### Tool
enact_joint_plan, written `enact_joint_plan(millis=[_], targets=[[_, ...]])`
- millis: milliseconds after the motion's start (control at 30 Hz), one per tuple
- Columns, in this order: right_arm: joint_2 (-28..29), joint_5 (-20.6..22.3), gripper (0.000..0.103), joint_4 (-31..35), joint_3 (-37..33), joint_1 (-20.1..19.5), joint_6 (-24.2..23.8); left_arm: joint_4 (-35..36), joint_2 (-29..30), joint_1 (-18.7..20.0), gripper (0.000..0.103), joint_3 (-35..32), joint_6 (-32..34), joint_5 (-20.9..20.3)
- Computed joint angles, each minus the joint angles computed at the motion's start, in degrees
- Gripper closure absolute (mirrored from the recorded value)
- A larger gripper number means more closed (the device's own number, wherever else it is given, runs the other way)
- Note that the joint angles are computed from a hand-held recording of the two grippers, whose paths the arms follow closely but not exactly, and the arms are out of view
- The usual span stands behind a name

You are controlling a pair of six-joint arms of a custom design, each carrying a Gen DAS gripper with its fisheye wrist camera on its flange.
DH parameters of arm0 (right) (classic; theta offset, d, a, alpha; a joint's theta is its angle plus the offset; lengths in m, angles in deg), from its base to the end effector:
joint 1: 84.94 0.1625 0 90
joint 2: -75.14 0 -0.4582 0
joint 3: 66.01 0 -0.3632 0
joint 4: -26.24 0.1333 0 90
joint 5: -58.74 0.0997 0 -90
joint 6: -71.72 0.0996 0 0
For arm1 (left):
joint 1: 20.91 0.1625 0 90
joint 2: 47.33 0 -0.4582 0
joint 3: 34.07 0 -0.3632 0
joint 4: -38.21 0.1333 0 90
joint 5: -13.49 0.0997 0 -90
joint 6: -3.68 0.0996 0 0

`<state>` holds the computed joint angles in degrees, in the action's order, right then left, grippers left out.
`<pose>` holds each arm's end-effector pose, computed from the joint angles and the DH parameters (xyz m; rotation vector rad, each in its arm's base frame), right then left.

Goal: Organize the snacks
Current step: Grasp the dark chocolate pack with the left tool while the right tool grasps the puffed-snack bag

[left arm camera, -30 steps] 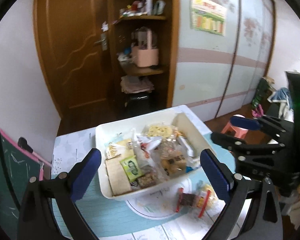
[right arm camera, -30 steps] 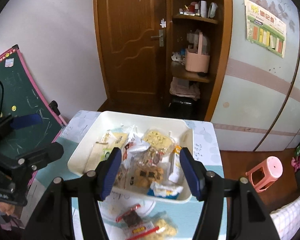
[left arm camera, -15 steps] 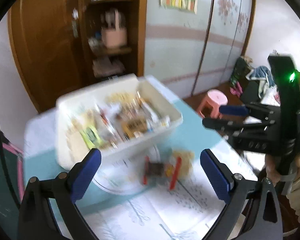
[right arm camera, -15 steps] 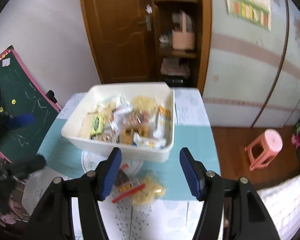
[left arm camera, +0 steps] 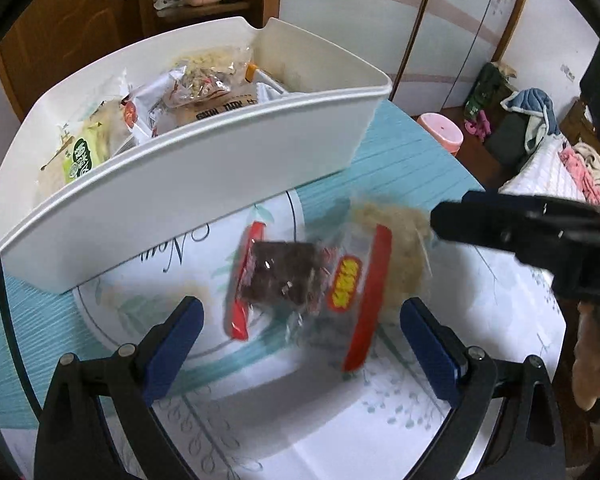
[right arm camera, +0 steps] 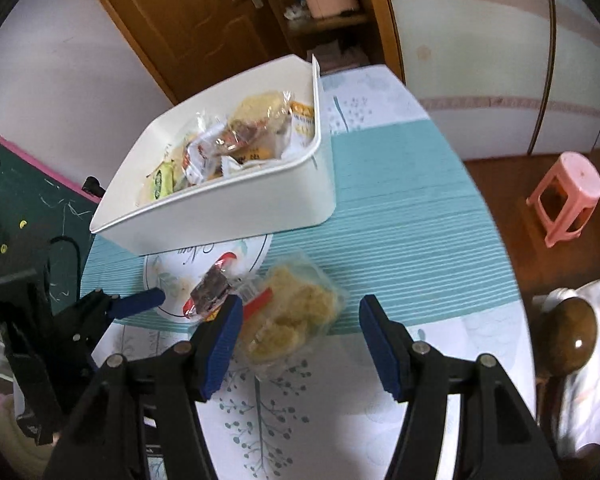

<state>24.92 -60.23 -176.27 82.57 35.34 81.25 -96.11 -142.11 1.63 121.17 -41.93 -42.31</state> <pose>0.2541 -0.2666 0.0952 0.4005 -2.6678 0.5518 -0.1249 -0.2568 0.1963 0.5918 2.4798 -0.4545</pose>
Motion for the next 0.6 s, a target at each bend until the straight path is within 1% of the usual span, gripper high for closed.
enact_joint_plan(millis=[133, 200, 267, 333, 400, 533, 567, 600], targets=[[2.07, 1.56, 0.042, 0.58, -1.72, -2.22, 0.61, -3.0, 1.72, 5.99, 0.004, -1.61, 4.97, -1.16], [2.33, 2.53, 0.042, 1.03, -2.16, -3.34, 0.87, -4.56, 3.24, 8.21, 0.005, -2.09, 7.16, -1.32], [3.44, 2.37, 0.042, 1.25, -2.89, -3.76, 0.92, -7.02, 4.54, 10.69, 0.005, -2.34, 9.94, -2.39], [4.08, 2.76, 0.042, 1.64, -3.23, -4.38, 0.77, -8.92, 4.97, 12.98, 0.005, -2.55, 12.02, -4.08], [4.52, 2.82, 0.042, 1.94, -3.3, -4.74, 0.84, -11.85, 5.18, 14.97, 0.006, -2.29, 14.51, -4.91], [5.41, 2.85, 0.039, 1.9, -3.66, -4.83, 0.22, -13.57, 4.96, 15.07, 0.013, -1.59, 15.75, -4.35], [5.56, 2.43, 0.039, 2.05, -3.82, -4.58, 0.02, -14.05, 4.73, 15.13, 0.017, -1.38, 16.28, -4.34], [5.7, 2.14, 0.039, 2.36, -4.09, -4.36, 0.06, -12.52, 3.59, 14.95, 0.022, -1.85, 16.27, -4.33]])
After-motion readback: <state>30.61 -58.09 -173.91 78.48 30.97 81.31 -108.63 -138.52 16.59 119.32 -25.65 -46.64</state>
